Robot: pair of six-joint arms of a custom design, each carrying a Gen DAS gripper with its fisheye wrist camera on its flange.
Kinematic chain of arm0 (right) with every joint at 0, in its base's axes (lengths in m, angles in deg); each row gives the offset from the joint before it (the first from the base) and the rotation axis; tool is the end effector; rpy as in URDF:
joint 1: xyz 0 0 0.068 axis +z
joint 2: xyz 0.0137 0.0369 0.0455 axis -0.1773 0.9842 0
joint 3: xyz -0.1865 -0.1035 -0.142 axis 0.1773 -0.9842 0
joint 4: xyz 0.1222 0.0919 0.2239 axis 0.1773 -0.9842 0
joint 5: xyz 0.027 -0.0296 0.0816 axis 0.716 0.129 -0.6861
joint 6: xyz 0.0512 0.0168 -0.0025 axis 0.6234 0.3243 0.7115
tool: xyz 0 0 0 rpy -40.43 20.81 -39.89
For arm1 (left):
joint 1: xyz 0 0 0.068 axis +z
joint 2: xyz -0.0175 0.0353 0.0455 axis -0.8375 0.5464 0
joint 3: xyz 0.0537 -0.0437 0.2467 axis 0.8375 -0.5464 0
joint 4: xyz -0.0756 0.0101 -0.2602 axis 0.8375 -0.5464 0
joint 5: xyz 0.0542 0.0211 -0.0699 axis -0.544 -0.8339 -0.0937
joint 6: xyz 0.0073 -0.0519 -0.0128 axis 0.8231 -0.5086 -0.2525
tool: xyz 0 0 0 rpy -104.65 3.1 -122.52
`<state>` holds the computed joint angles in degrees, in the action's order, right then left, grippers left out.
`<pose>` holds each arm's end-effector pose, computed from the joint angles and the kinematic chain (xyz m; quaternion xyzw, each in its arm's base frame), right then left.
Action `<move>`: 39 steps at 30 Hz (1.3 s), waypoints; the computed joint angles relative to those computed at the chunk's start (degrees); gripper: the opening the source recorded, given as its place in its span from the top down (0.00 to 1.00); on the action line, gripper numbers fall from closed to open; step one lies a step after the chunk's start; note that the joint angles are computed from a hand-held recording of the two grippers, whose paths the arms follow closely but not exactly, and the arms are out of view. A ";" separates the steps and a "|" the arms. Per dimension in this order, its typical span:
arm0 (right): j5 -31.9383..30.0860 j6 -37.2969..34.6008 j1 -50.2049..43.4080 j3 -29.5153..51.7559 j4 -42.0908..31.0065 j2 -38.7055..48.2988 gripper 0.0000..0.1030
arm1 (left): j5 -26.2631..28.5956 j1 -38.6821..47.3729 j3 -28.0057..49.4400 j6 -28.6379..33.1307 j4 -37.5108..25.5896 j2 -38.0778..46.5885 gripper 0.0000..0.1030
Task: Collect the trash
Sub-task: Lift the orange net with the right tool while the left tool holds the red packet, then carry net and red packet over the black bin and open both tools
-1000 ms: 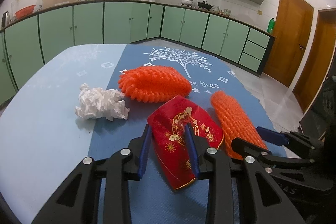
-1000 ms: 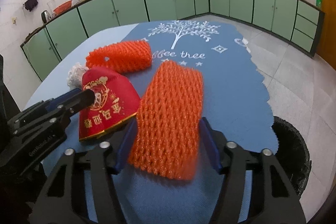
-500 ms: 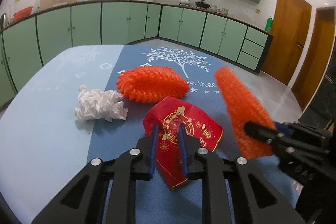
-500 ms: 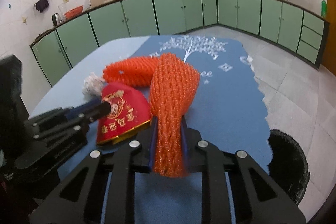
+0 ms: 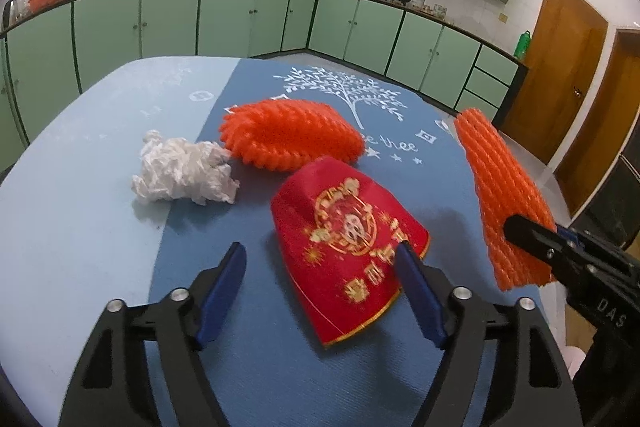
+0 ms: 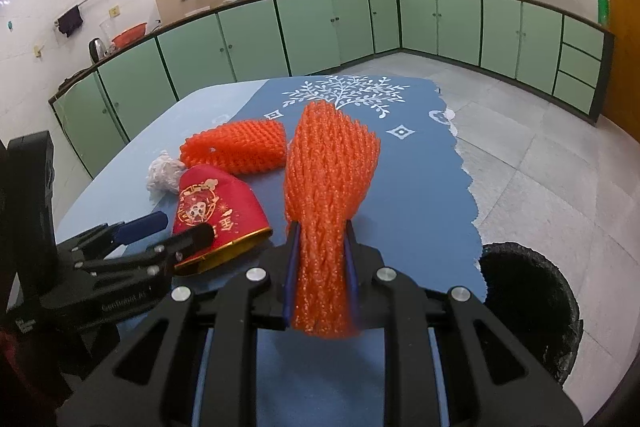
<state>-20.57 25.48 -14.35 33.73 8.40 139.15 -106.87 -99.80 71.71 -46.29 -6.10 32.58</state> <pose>0.3262 -0.0044 0.0817 -0.2318 0.8778 0.1847 0.3763 0.2693 -0.2249 0.0209 -0.1347 0.9032 -0.0477 0.4048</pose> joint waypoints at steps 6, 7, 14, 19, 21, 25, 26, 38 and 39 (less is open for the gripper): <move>0.08 0.17 -0.42 -0.47 0.37 -0.27 0.82 | 2.91 1.16 1.67 -0.92 -0.91 1.39 0.21; 0.15 0.25 -0.41 -0.46 0.37 -0.30 0.82 | 3.18 1.37 1.68 -0.51 -0.63 1.42 0.21; 0.46 0.55 -0.19 -0.63 0.72 -0.29 0.81 | 4.05 0.71 0.95 1.30 3.25 1.52 0.59; 0.40 0.81 -0.40 -1.06 0.92 -0.94 0.81 | 1.24 -0.94 0.96 1.33 2.88 1.09 0.63; 0.17 0.68 -0.69 -1.40 0.97 -1.62 0.81 | 0.31 -1.59 1.49 1.47 2.14 0.61 0.64; -0.60 0.49 -1.50 -1.94 0.74 -3.43 0.81 | -1.13 -2.13 1.28 2.39 1.56 -1.18 0.64; -0.77 0.29 -1.83 -2.20 0.73 -4.07 0.81 | -1.91 -2.55 1.19 2.81 1.27 -1.90 0.64; -5.01 -1.55 -9.36 -3.10 -1.67 -10.46 0.81 | -5.61 -5.80 6.68 8.16 -2.45 -4.13 0.64; -5.39 -1.83 -10.35 -2.88 -1.96 -10.66 0.81 | -5.67 -6.03 7.53 8.60 -2.64 -3.87 0.64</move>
<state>-25.96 23.65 -24.70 30.85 6.43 128.49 -112.55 -105.82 79.25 -37.69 -8.73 28.71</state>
